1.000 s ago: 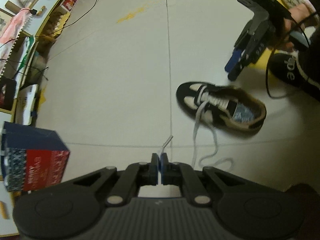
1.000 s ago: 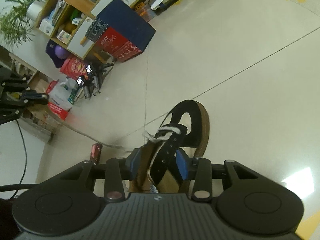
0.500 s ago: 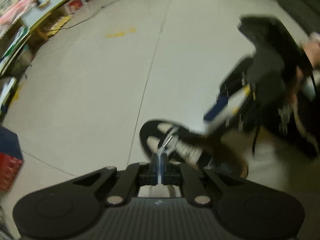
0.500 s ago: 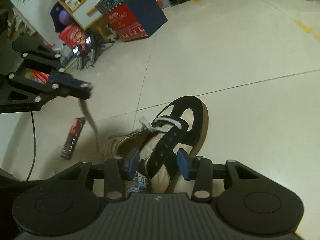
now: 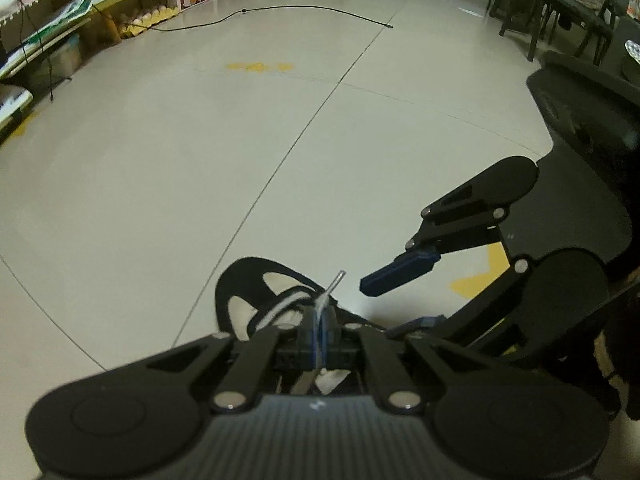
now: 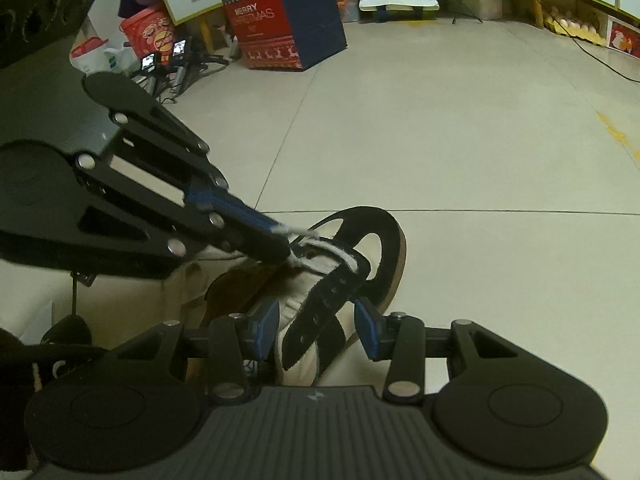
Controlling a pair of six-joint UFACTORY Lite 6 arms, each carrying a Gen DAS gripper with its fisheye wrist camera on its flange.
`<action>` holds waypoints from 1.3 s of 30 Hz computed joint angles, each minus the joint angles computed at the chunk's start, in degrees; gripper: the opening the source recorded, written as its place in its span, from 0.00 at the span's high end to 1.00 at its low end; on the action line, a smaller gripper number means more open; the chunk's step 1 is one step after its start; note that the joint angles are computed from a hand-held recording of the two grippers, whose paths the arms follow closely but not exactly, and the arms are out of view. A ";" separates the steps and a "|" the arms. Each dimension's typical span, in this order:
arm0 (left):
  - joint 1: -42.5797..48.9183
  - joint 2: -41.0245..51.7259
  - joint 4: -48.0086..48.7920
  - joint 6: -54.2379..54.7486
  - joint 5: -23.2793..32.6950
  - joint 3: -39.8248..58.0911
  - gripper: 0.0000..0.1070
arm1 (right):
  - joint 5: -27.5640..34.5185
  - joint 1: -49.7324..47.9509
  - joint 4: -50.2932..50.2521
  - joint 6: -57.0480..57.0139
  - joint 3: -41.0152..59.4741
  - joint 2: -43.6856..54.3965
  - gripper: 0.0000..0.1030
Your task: Lace up shoes with both hands
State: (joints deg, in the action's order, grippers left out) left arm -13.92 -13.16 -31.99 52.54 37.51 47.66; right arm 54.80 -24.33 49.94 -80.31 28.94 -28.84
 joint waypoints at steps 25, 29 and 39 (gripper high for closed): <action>0.61 9.01 0.05 -9.78 -0.50 0.82 0.98 | 14.27 -20.10 7.39 24.77 7.88 33.06 0.87; -2.15 11.12 3.79 -14.62 -0.06 2.46 0.98 | 15.50 -21.73 8.13 26.19 6.29 33.25 0.87; 2.62 11.47 -0.50 -14.86 3.03 2.73 0.98 | 17.09 -23.15 8.19 26.83 7.18 35.58 0.87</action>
State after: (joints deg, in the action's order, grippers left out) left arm -11.30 -1.70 -32.48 37.68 40.55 50.39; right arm 71.89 -47.48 58.13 -53.48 36.13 6.74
